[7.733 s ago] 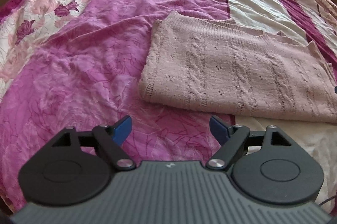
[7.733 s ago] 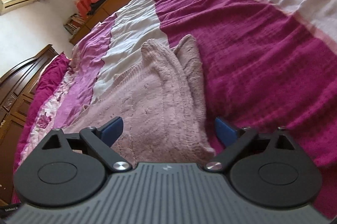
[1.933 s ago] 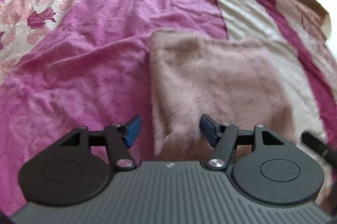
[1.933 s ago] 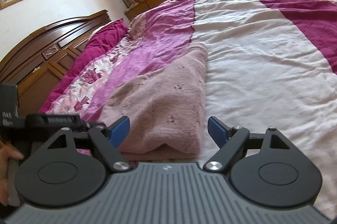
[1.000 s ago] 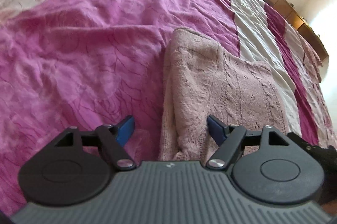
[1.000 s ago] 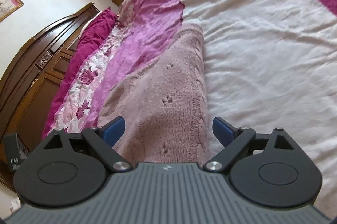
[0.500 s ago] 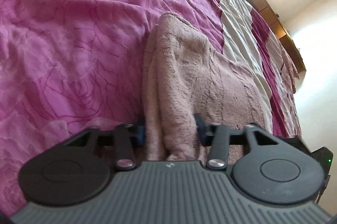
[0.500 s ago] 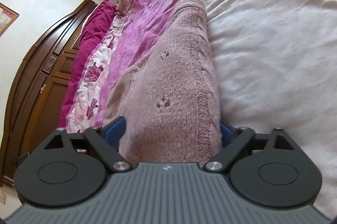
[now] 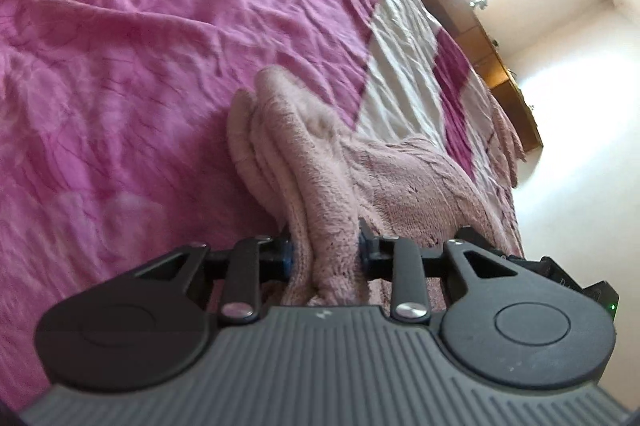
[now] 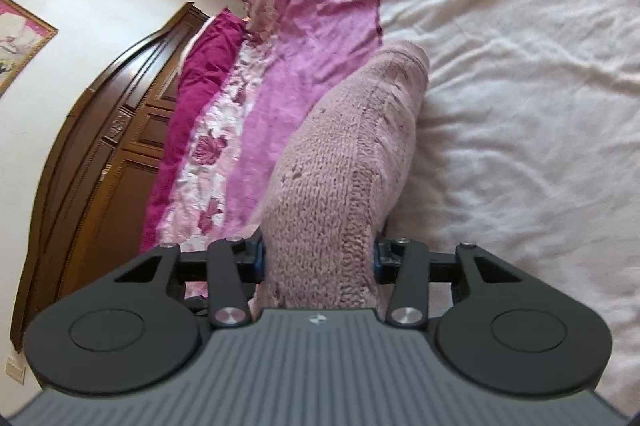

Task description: Fold small clothes

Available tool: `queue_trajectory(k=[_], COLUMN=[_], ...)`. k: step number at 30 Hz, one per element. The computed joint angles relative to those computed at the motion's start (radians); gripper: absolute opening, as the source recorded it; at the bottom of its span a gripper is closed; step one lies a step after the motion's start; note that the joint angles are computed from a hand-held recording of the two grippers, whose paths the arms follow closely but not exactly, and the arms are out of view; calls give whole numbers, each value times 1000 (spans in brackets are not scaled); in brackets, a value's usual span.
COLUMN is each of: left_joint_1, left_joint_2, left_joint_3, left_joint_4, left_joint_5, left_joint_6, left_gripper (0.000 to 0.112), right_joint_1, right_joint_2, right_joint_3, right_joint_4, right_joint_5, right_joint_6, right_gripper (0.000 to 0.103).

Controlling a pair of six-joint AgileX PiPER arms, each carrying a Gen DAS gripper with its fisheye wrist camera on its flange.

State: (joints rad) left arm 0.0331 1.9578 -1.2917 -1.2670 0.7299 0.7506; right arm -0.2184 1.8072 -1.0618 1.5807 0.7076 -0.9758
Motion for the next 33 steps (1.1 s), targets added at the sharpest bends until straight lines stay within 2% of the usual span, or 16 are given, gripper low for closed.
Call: queue_trajectory(k=[7, 11, 14, 18, 22, 27, 29, 33], left_joint_1=[-67, -123, -178, -266, -305, -333, -349, -372], left_joint_2=[-135, -219, -250, -263, -261, -273, -283, -324], left_joint_3=[175, 313, 381, 420, 437, 463, 470, 493], left_joint_4=[-88, -148, -135, -92, -84, -85, -55, 42], left_joint_5=[-9, -48, -104, -229, -314, -384, -419, -468], left_joint_6=[96, 203, 230, 238, 283, 307, 276, 187], left_gripper=[30, 30, 31, 31, 34, 41, 50, 53], right_joint_1=[-169, -318, -423, -510, -563, -564, -575, -582], right_joint_2=[-218, -330, -375, -317, -241, -257, -264, -310], right_joint_3=[191, 327, 431, 524, 586, 657, 670, 686], right_joint_4=[-59, -102, -148, -157, -111, -57, -59, -81], right_joint_5=[115, 212, 247, 236, 239, 208, 212, 205], right_joint_6=[-44, -114, -176, -258, -373, -482, -493, -482], right_gripper=[49, 49, 49, 49, 52, 58, 63, 68])
